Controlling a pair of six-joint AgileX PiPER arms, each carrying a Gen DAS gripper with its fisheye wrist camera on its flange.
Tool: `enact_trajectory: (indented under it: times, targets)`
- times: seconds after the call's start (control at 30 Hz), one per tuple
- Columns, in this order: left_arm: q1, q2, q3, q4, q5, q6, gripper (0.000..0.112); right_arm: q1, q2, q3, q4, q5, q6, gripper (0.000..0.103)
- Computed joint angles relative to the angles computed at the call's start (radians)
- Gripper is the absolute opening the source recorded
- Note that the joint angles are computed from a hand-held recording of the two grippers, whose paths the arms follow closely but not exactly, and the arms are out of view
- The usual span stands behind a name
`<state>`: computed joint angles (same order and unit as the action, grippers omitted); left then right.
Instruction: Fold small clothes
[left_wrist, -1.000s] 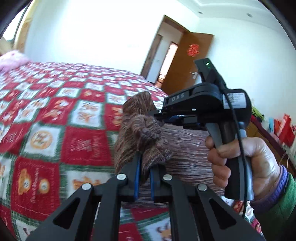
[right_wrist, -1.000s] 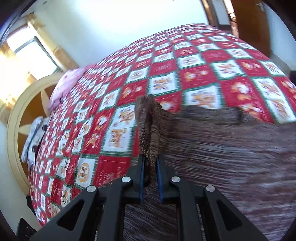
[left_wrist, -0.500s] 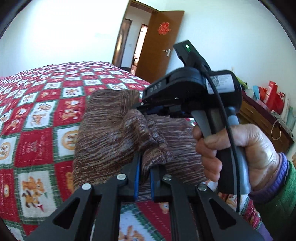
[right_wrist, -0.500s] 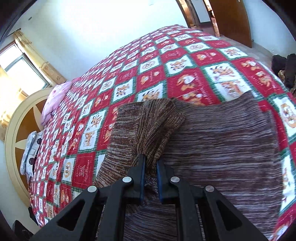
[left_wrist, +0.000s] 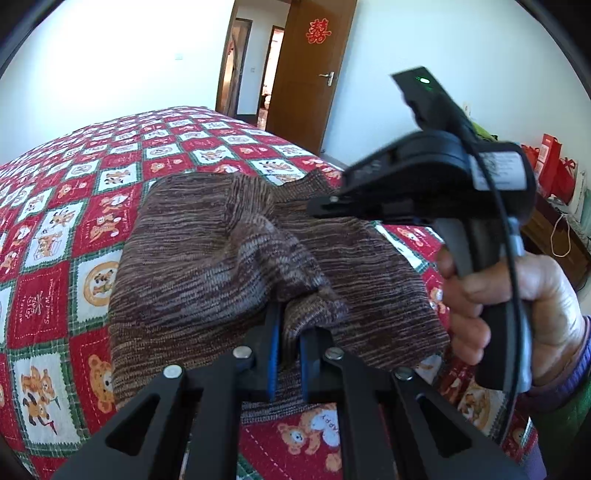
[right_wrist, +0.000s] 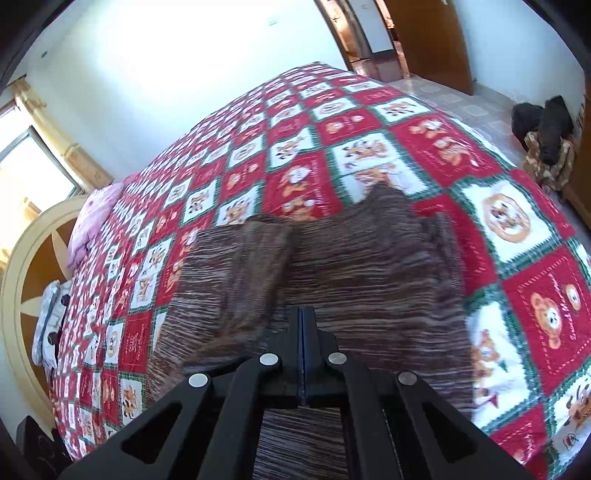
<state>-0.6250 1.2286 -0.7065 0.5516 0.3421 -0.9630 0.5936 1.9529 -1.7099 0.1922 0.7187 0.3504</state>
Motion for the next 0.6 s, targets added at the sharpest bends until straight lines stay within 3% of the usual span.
enact_trajectory:
  times: [0.2,0.47,0.5,0.53,0.57,0.6]
  targets:
    - [-0.020,0.016,-0.011,0.043,0.025,-0.053,0.009,-0.014,-0.061,0.099,0.077,-0.089,-0.050,0.000]
    - [0.024,-0.008,0.015,-0.063,-0.014,0.031,0.009,-0.009,-0.015,0.048,0.141,-0.042,-0.071,0.005]
    - [0.035,-0.020,0.027,-0.086,-0.029,0.045,0.009,-0.011,-0.008,0.042,0.156,-0.035,-0.080,0.009]
    - [0.059,-0.039,0.047,-0.145,-0.058,0.091,0.009,-0.011,0.000,0.035,0.164,-0.028,-0.081,0.025]
    - [0.086,-0.059,0.067,-0.217,-0.086,0.151,0.009,-0.011,0.001,0.036,0.172,-0.032,-0.085,0.049]
    - [0.101,-0.071,0.079,-0.251,-0.101,0.176,0.009,-0.011,-0.001,0.043,0.185,-0.045,-0.095,0.059]
